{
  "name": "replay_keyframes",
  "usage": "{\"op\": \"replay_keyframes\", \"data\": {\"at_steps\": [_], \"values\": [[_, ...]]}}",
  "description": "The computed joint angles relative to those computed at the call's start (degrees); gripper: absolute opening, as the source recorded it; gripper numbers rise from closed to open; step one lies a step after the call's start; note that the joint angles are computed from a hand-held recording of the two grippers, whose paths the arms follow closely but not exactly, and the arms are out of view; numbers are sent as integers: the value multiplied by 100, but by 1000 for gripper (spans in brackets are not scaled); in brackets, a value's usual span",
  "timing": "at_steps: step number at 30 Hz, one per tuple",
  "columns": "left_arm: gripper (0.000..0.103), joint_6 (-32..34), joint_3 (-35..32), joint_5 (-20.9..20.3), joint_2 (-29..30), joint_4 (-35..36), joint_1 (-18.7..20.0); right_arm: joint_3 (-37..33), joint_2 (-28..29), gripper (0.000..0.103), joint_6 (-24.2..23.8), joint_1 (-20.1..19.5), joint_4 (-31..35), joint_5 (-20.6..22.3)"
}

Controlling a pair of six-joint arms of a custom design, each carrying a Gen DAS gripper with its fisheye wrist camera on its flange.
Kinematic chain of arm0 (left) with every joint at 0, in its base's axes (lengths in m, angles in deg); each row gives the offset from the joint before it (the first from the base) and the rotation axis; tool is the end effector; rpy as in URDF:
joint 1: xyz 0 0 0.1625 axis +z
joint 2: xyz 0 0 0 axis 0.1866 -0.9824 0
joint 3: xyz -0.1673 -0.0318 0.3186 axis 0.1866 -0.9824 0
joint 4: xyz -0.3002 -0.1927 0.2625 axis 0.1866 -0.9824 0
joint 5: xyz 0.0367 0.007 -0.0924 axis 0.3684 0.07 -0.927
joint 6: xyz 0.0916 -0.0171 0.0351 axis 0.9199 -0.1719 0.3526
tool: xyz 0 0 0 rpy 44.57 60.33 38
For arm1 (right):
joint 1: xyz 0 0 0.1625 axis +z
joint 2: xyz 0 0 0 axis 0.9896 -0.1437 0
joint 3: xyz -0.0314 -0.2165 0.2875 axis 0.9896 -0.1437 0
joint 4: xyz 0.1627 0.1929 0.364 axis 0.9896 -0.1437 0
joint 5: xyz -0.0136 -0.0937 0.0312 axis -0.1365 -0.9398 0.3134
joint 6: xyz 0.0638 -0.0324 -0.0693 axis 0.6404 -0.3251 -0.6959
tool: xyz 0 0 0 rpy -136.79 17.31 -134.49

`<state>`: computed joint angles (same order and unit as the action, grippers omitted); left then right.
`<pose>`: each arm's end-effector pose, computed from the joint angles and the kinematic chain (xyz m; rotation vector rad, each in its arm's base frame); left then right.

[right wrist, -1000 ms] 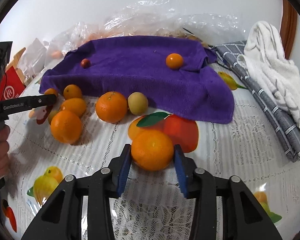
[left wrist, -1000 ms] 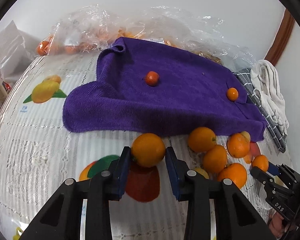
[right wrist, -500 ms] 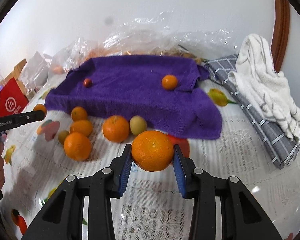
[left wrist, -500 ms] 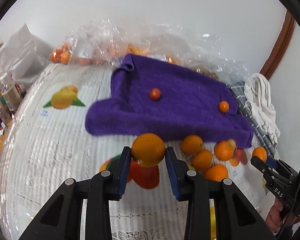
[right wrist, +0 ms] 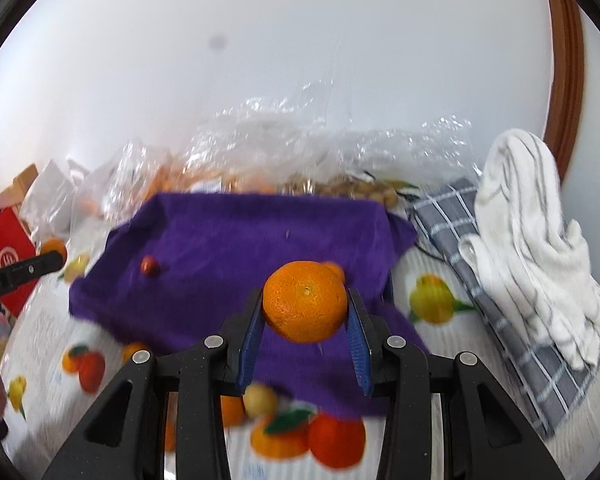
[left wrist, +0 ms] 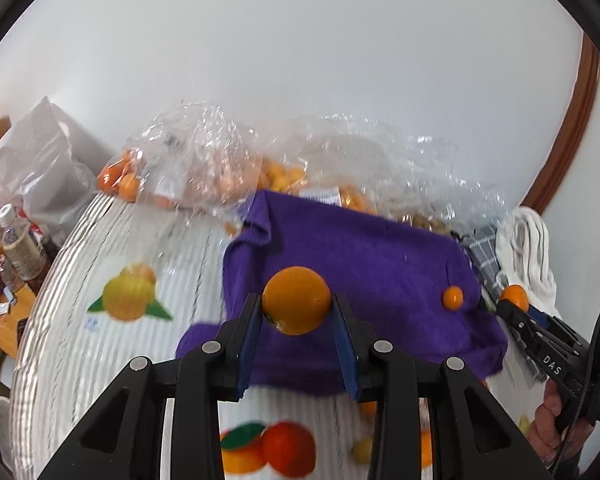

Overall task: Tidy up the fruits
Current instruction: 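Carry both held oranges onto the purple towel with both grippers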

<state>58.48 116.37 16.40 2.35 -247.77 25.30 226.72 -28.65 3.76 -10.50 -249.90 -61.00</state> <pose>-0.1886 -0.3751 0.0100 0.7097 2.5806 -0.8370 0.0107 -0.2866 0.1687 0.0793 -2.0809 1.1382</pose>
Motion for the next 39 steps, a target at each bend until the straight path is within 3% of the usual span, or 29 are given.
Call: {"op": "replay_keyframes", "data": {"at_steps": [7, 13, 20, 39], "values": [[33, 250, -385, -21, 714, -499, 254, -447, 593, 39, -7, -261, -157, 319], [33, 343, -421, 129, 954, -707, 304, -472, 746, 39, -96, -476, -237, 395], [33, 394, -407, -84, 998, -847, 411, -422, 771, 39, -179, -688, -361, 459], [33, 571, -619, -110, 1393, -621, 445, -571, 1134, 39, -437, -657, -403, 294]]}}
